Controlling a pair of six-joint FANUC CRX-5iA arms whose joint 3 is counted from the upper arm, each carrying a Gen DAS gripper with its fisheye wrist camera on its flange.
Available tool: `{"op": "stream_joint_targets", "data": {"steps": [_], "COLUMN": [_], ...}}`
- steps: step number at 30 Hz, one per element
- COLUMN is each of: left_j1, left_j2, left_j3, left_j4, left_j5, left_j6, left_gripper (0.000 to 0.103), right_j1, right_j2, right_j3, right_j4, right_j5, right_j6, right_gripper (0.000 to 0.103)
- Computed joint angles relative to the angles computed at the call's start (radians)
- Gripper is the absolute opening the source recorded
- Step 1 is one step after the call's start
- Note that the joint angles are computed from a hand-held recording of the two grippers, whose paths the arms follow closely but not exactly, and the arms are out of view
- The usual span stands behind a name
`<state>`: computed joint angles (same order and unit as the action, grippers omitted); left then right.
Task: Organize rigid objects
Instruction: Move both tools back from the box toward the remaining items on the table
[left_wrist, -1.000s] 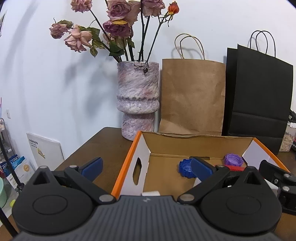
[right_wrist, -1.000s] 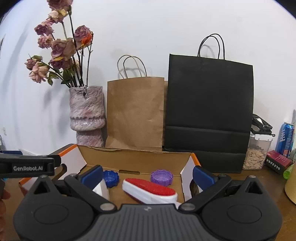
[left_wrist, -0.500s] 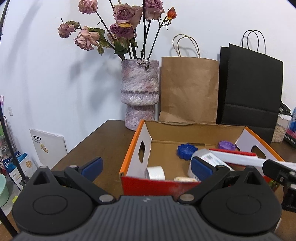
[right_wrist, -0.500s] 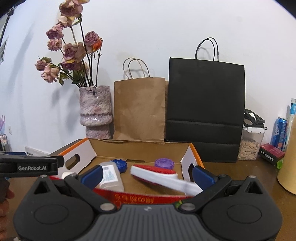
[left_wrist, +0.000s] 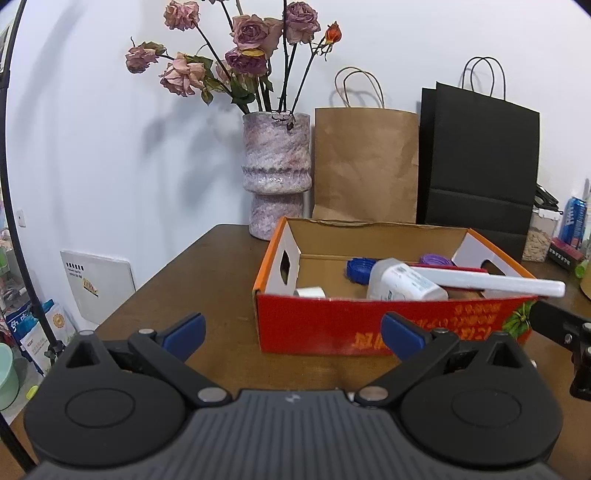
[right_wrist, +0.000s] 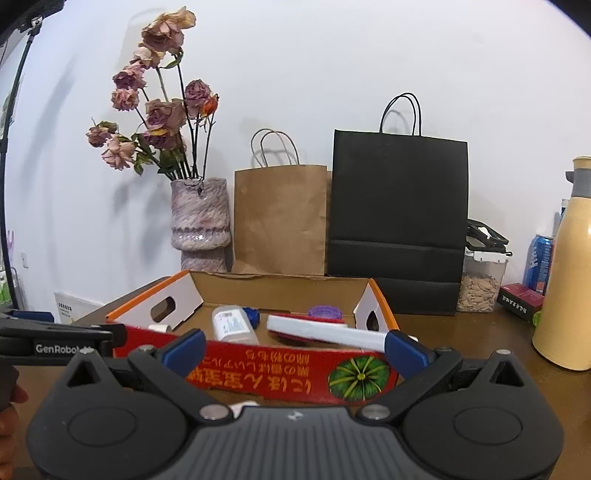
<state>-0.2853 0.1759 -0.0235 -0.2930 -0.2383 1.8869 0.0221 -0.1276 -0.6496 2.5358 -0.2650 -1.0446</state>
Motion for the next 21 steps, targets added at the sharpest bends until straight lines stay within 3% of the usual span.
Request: {"op": "stream_joint_targets", "data": {"steps": [4, 7, 10, 17, 21], "left_j1": [0.009, 0.024, 0.042, 0.054, 0.061], "left_j2": [-0.039, -0.065, -0.091, -0.131, -0.147], "left_j3": [-0.060, -0.115, -0.192, -0.263, -0.314], "left_j4": [0.026, 0.106, 0.254, 0.306, 0.411], "left_j5": [0.024, 0.052, 0.100, 0.113, 0.140], "left_j6": [-0.033, -0.114, -0.262, -0.334, -0.443], "left_gripper": [0.103, 0.103, 0.103, 0.103, 0.103], "right_j1": [0.019, 0.040, 0.065, 0.128, 0.181], "right_j2": [-0.033, -0.052, -0.071, -0.113, -0.124], "right_j3": [-0.039, -0.070, -0.100, -0.168, -0.198], "right_j4": [-0.039, -0.086, -0.144, -0.279, -0.388], "right_j5": [-0.010, -0.026, -0.046, -0.085, -0.120], "right_j6": [0.032, 0.075, 0.122, 0.231, 0.320], "right_gripper": [0.103, 0.103, 0.103, 0.103, 0.103]}}
